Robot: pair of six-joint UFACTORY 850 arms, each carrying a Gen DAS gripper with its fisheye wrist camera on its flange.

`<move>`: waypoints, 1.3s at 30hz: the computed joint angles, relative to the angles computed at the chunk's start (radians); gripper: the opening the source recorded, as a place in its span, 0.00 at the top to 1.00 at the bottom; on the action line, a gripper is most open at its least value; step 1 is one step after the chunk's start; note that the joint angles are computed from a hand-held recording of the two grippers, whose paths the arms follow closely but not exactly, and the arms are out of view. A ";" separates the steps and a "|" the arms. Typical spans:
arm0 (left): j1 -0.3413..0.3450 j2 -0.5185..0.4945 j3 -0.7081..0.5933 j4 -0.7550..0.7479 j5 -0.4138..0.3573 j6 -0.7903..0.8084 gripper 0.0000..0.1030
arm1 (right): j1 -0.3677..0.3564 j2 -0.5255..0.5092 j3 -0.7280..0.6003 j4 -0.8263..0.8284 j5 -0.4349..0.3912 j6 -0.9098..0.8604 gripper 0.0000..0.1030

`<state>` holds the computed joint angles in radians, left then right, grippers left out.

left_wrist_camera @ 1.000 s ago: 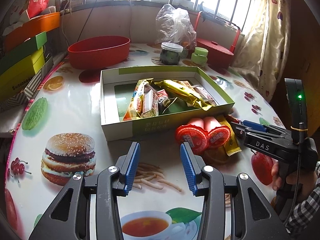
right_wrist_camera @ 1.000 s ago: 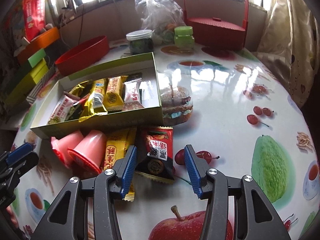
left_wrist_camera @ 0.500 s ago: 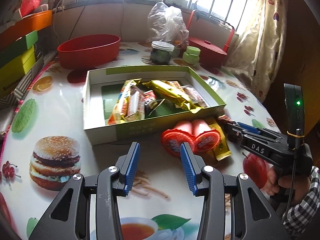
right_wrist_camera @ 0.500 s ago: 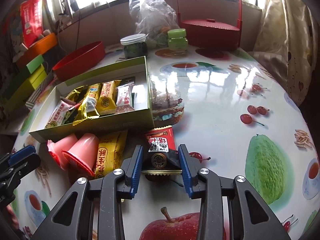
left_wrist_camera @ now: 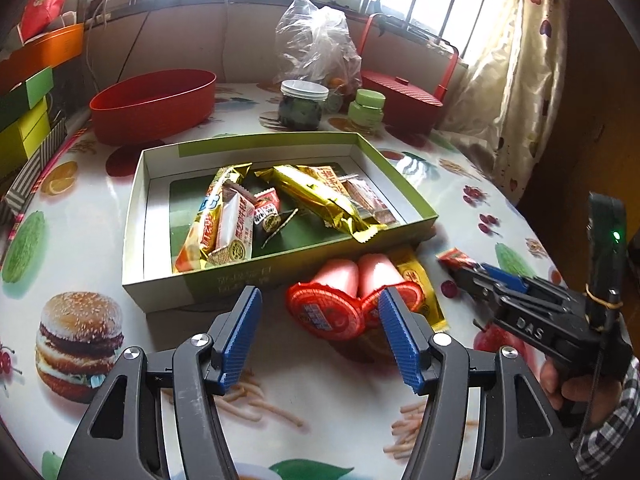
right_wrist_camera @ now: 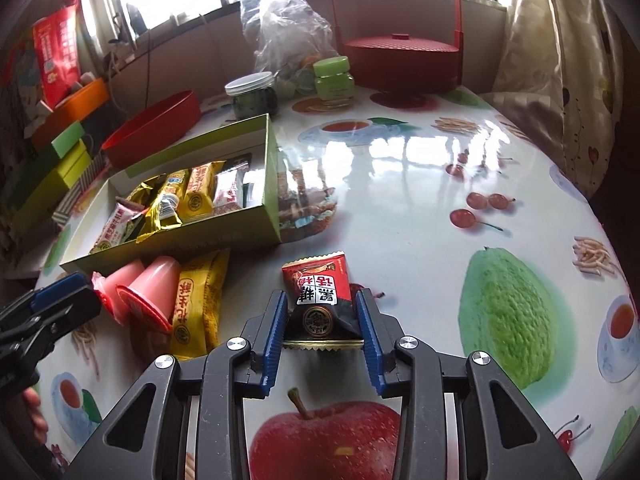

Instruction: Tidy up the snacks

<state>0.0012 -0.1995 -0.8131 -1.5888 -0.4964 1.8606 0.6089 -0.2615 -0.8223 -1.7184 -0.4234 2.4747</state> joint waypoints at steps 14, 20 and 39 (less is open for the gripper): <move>-0.014 -0.063 -0.050 0.052 0.021 -0.080 0.40 | 0.003 0.010 0.015 -0.009 -0.004 0.020 0.67; -0.024 -0.076 -0.054 0.056 0.029 -0.094 0.40 | 0.004 0.011 0.016 -0.008 -0.005 0.020 0.67; -0.037 -0.071 -0.041 0.030 0.035 -0.041 0.54 | 0.006 0.009 0.017 -0.005 -0.008 0.017 0.67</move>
<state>-0.0361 -0.2706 -0.8541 -1.5586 -0.4613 1.8198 0.6147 -0.2522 -0.8057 -1.7232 -0.4318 2.4917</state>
